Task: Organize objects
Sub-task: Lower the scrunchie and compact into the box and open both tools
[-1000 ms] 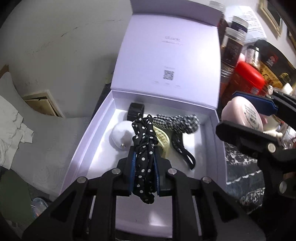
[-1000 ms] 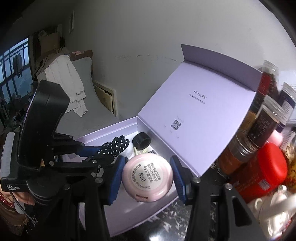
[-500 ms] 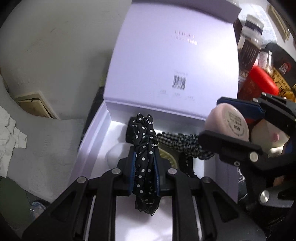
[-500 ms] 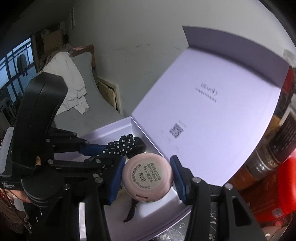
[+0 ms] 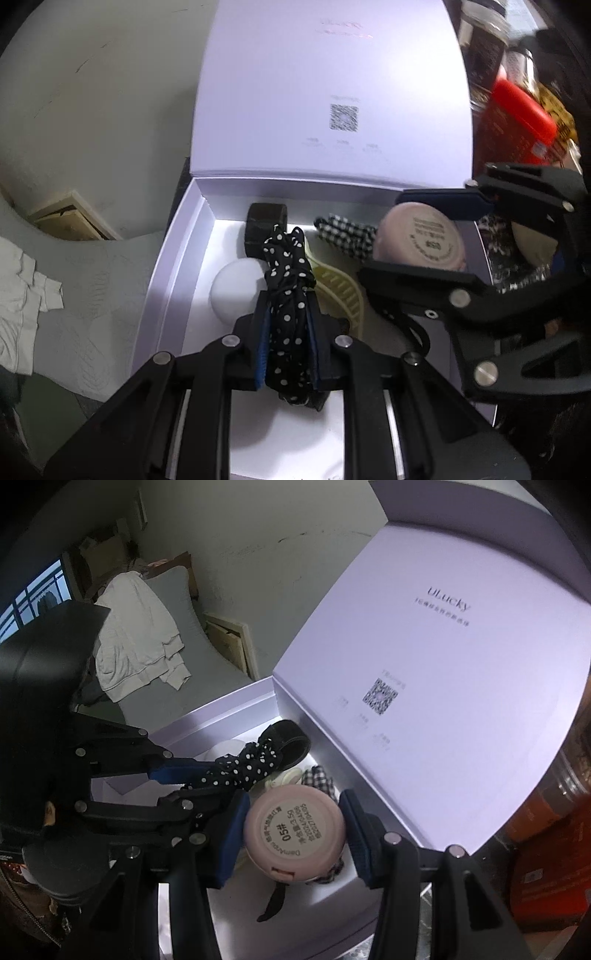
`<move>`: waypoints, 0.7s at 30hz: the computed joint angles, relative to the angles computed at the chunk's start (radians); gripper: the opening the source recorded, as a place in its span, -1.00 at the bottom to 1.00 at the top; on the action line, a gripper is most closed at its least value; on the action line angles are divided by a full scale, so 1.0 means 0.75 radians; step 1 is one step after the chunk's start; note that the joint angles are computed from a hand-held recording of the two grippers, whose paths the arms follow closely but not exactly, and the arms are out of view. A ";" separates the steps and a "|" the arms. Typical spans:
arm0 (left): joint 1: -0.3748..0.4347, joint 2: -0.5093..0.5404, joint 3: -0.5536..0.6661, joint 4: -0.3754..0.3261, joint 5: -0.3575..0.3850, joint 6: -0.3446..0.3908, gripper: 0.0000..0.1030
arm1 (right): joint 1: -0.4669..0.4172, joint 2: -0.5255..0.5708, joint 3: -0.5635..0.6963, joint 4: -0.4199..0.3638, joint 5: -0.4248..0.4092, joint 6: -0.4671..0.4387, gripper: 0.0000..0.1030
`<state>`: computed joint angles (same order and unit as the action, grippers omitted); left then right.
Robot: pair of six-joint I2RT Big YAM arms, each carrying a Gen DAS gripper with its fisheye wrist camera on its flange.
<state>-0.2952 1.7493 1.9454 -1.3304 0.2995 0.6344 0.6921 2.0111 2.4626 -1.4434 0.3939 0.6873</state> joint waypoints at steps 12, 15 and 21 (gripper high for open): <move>-0.009 -0.023 -0.034 -0.051 -0.023 0.111 -0.69 | -0.023 -0.005 -0.046 -0.018 -0.033 0.047 0.00; -0.011 -0.019 -0.041 -0.047 -0.032 0.110 -0.68 | -0.022 -0.014 -0.055 -0.016 -0.036 0.045 0.00; -0.009 -0.020 -0.044 -0.039 -0.040 0.104 -0.47 | -0.026 -0.015 -0.065 -0.012 -0.035 0.057 0.00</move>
<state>-0.3016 1.7346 1.9125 -1.3595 0.2691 0.7123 0.6725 2.0001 2.4137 -1.4522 0.3675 0.7304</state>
